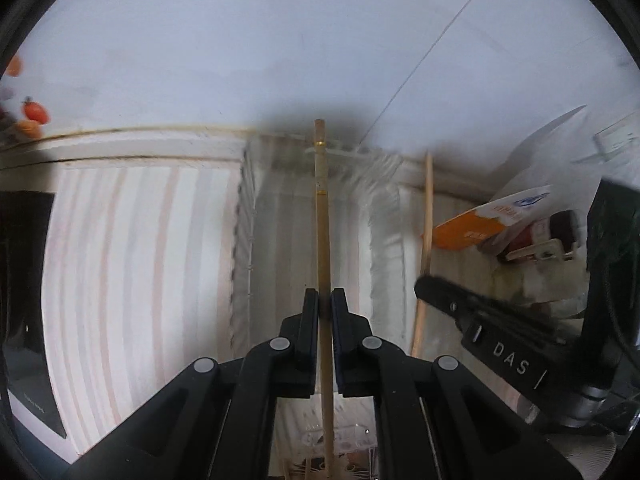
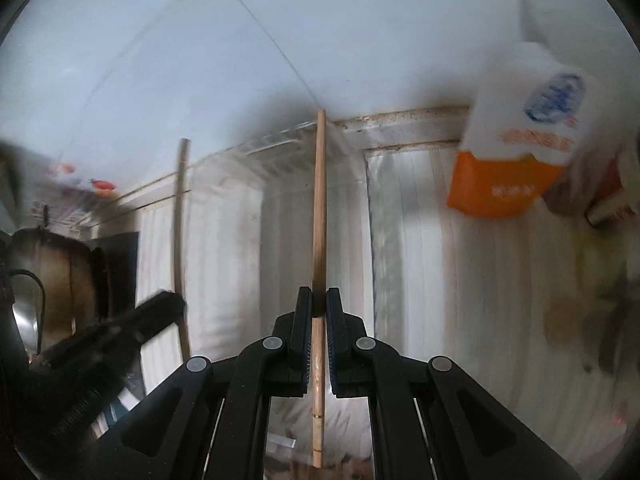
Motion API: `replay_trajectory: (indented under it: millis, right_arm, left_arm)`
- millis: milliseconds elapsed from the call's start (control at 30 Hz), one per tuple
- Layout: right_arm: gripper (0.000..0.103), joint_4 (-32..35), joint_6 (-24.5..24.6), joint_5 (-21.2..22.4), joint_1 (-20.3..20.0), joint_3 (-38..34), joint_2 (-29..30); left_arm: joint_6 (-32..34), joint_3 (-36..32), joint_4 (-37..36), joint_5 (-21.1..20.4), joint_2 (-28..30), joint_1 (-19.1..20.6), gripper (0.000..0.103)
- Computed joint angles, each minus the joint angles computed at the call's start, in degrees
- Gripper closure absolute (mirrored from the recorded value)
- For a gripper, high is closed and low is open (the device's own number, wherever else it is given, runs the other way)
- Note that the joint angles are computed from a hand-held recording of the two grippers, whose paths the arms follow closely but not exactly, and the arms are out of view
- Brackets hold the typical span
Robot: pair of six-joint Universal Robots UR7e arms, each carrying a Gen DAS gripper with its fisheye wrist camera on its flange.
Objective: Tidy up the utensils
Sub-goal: 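Lift the chopsticks into the clear basket and open both tools, then grasp the green-banded chopstick with the left tool while the right tool grasps another chopstick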
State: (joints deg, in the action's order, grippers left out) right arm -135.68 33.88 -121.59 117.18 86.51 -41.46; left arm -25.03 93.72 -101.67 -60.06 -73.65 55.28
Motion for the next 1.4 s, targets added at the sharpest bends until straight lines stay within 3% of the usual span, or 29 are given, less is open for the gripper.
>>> replay_trajectory:
  millis: [100,133,200,267,300,333,367,400,467,533,567,667,867,933,967,1000,1067,1133,1167,1200,1233,1367,1400]
  right_arm:
    - [0.092,2.14,0.48,0.42,-1.1,-1.68,0.96]
    - [0.086,1.79,0.5,-0.09,-1.08,-1.45,0.81]
    - [0.056,0.68,0.57,-1.4,-0.88,-0.46,0.21]
    - [0.055,0.05,1.43,-1.94,-0.72,0.86,-0.97]
    - [0.055,0.36,1.6,-3.09,-0.25,1.48,-1.56]
    - [0.054,0.14,1.51,-4.02,0.26,2.21,-2.15]
    - [0.051,0.55,2.0,-5.43,1.08,3.01,-2.83]
    - [0.047,0.87,2.74,-7.18,2.05,4.31,-3.74]
    - [0.042,0.1,3.41,-9.29,3.64,7.13,-5.45]
    - [0.039,0.29,5.3,-11.25,5.28,9.43,-6.69]
    - [0.035,-2.16,5.66,-11.46,6.12,12.06,-7.86]
    - [0.023,-5.7,7.75,-11.7,8.09,17.63,-10.05]
    - [0.025,-6.38,13.75,-10.21,10.84,24.94,-10.96]
    - [0.049,-7.64,14.71,-9.14,11.03,27.06,-10.98]
    - [0.07,-7.3,15.93,-8.18,10.85,28.16,-11.14]
    - [0.078,-7.78,16.53,-7.37,10.63,29.1,-11.35]
    - [0.082,-9.36,17.57,-5.93,10.15,31.37,-11.67]
    - [0.082,-9.4,18.29,-5.51,9.99,32.13,-11.49]
    - [0.082,-9.72,18.88,-5.31,9.95,32.8,-11.42]
    - [0.082,-9.72,19.07,-5.01,9.81,32.89,-11.23]
    - [0.082,-10.13,19.39,-4.61,9.74,33.31,-11.04]
    - [0.082,-10.59,19.86,-3.94,9.56,33.5,-9.81]
    - [0.082,-10.63,19.98,-3.65,9.36,33.51,-9.51]
  left_arm:
    - [-0.87,-0.55,1.49,1.94,1.11,-0.01,0.095]
    - [-1.47,-0.13,1.46,2.43,0.67,-0.2,0.095]
    - [-2.13,0.77,1.32,4.13,-0.21,-0.81,0.095]
    - [-3.01,1.32,2.67,7.56,-0.98,-1.99,0.088]
    - [-3.43,2.14,2.74,9.33,-1.87,-2.8,0.075]
    - [-3.92,3.2,2.53,11.54,-2.87,-3.66,0.053]
    - [-5.21,4.65,2.88,13.94,-4.4,-4.75,0.041]
    - [-5.11,5.77,1.83,14.82,-5.69,-5.25,0.033]
    - [-5.33,8.55,0.46,17.61,-8.74,-6.78,0.031]
    - [-6.13,10.92,0.46,19.74,-11.64,-8.21,0.001]
    - [-5.92,12.47,-0.46,20.28,-13.42,-8.92,0.0]
    - [-7.24,15.65,1.13,20.35,-17.9,-10.42,0.0]
    - [-14.26,21.89,10.58,18.97,-25.35,-12.25,0.0]
    - [-15.6,23.94,13.16,15.37,-26.92,-11.82,0.0]
    - [-16.15,24.84,13.88,13.98,-27.51,-11.55,0.0]
    - [-16.45,26.11,14.1,12.06,-28.19,-11.17,0.0]
    - [-15.41,28.66,13.21,9.23,-28.89,-10.28,0.008]
    - [-14.52,30.13,13.02,7.02,-28.46,-9.37,0.036]
    - [-13.96,30.66,12.66,6.02,-28.36,-8.92,0.043]
    - [-13.12,31.26,11.99,4.78,-28.09,-8.23,0.059]
    - [-12.93,31.68,11.68,4.12,-27.71,-7.73,0.064]
    - [-11.33,33.29,9.72,2.51,-26.51,-7.31,0.065]
    - [-10.91,33.61,9.27,2.15,-26.08,-7.26,0.076]
